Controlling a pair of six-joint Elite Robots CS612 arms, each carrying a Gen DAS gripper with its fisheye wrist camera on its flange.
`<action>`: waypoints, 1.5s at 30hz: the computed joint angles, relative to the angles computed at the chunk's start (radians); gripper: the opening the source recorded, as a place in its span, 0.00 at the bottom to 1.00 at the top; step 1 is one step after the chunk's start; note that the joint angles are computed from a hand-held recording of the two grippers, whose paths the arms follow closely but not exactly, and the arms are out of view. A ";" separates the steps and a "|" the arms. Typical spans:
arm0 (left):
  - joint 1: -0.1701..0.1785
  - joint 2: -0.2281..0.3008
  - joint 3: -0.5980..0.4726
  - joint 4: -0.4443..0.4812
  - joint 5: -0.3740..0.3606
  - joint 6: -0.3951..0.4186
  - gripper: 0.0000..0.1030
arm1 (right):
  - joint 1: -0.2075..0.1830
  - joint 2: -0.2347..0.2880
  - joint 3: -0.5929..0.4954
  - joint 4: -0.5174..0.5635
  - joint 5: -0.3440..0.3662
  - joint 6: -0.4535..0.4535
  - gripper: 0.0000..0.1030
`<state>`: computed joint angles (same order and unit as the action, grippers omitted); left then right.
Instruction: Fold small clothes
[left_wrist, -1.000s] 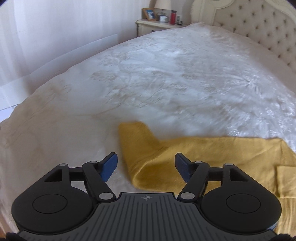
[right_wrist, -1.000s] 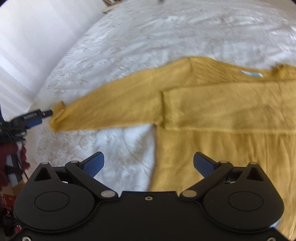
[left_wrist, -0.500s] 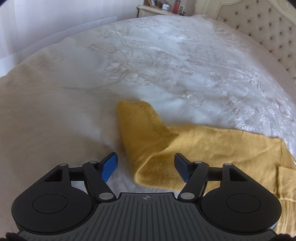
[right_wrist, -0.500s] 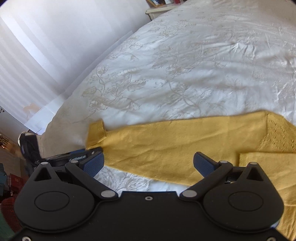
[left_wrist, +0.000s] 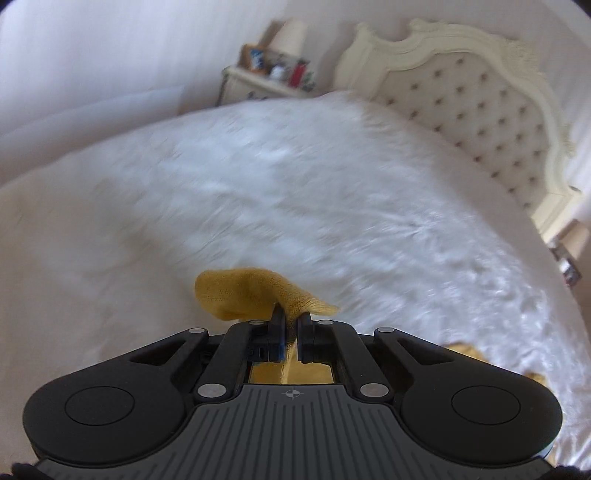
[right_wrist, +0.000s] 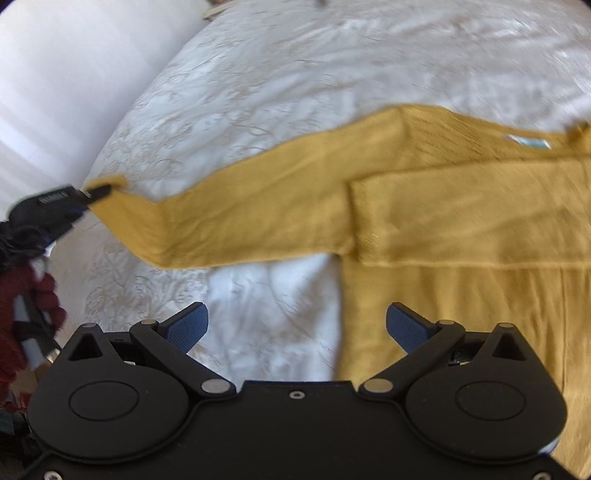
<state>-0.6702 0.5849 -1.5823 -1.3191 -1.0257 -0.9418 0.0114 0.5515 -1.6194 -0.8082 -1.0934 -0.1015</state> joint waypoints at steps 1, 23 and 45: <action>-0.007 -0.014 0.024 -0.040 0.006 0.036 0.05 | -0.010 0.005 -0.011 0.005 0.004 0.006 0.99; -0.168 -0.278 0.720 -0.564 -0.285 0.179 0.55 | -0.272 0.061 -0.163 0.119 0.077 -0.107 0.99; -0.128 -0.151 0.410 0.085 -0.279 -0.022 0.61 | -0.225 -0.006 0.146 -0.209 0.042 -0.115 0.99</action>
